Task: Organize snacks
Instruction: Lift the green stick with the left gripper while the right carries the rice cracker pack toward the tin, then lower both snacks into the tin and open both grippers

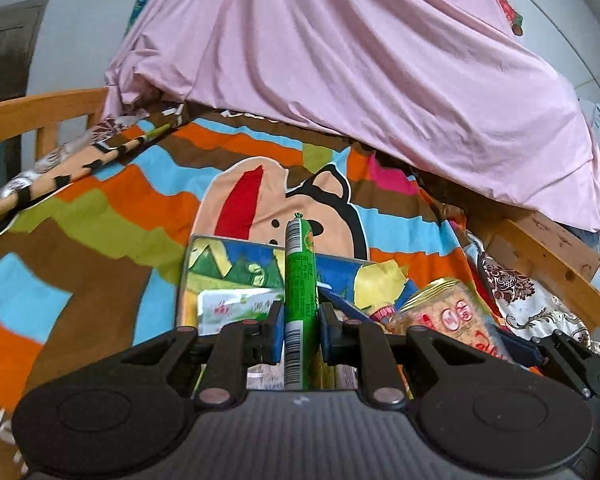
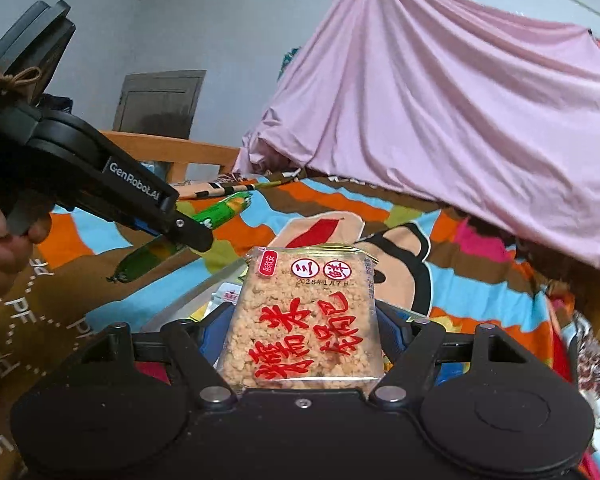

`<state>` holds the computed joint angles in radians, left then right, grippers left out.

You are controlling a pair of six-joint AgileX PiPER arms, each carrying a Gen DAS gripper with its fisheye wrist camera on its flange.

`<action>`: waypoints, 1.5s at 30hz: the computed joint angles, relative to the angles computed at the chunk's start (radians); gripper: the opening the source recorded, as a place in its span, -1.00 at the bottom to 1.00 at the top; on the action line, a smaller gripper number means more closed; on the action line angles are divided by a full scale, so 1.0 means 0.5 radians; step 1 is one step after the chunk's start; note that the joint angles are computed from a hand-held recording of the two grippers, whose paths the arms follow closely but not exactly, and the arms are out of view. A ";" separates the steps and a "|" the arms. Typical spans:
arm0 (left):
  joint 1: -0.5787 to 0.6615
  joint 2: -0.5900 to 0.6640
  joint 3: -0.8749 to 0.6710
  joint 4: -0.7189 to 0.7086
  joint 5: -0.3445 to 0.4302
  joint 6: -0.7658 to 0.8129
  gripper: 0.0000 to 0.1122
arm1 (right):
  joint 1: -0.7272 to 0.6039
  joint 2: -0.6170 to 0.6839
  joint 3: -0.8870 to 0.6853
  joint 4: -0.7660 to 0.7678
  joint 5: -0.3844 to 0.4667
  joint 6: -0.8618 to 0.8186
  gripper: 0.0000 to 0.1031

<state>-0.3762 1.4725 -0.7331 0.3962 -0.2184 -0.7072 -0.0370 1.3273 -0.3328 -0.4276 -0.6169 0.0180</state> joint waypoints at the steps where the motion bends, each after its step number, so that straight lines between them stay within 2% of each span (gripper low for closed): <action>1: 0.004 0.060 -0.038 -0.019 -0.020 0.038 -0.66 | 0.007 0.068 -0.026 0.043 -0.029 -0.040 0.46; 5: 0.036 0.319 -0.192 -0.029 -0.119 0.089 -0.66 | 0.029 0.352 -0.190 0.156 -0.099 -0.158 0.46; 9: 0.072 0.534 -0.339 -0.026 -0.176 0.124 -0.66 | 0.056 0.594 -0.404 0.184 -0.099 -0.183 0.46; 16: 0.114 0.741 -0.504 -0.054 -0.089 0.243 -0.66 | 0.161 0.920 -0.713 0.257 0.009 -0.205 0.46; 20: 0.155 0.797 -0.519 0.014 -0.053 0.161 -0.66 | 0.218 1.043 -0.818 0.295 0.082 -0.233 0.46; 24: 0.172 0.837 -0.515 0.034 -0.035 0.110 -0.66 | 0.257 1.102 -0.853 0.357 0.133 -0.296 0.46; 28: 0.201 0.868 -0.513 0.300 -0.035 -0.248 -0.66 | 0.268 1.126 -0.871 0.400 0.202 -0.298 0.46; 34: 0.211 0.882 -0.508 0.274 -0.016 -0.255 -0.66 | 0.287 1.160 -0.885 0.495 0.229 -0.363 0.46; 39: 0.195 0.867 -0.504 0.206 0.036 -0.225 -0.63 | 0.279 1.167 -0.910 0.444 0.284 -0.324 0.46; 41: 0.192 0.857 -0.497 0.212 0.040 -0.239 -0.54 | 0.265 1.151 -0.881 0.419 0.259 -0.306 0.49; 43: 0.188 0.833 -0.481 0.194 0.039 -0.225 -0.29 | 0.245 1.123 -0.850 0.372 0.233 -0.249 0.59; 45: 0.185 0.803 -0.452 0.180 0.013 -0.203 -0.19 | 0.209 1.082 -0.817 0.266 0.206 -0.131 0.70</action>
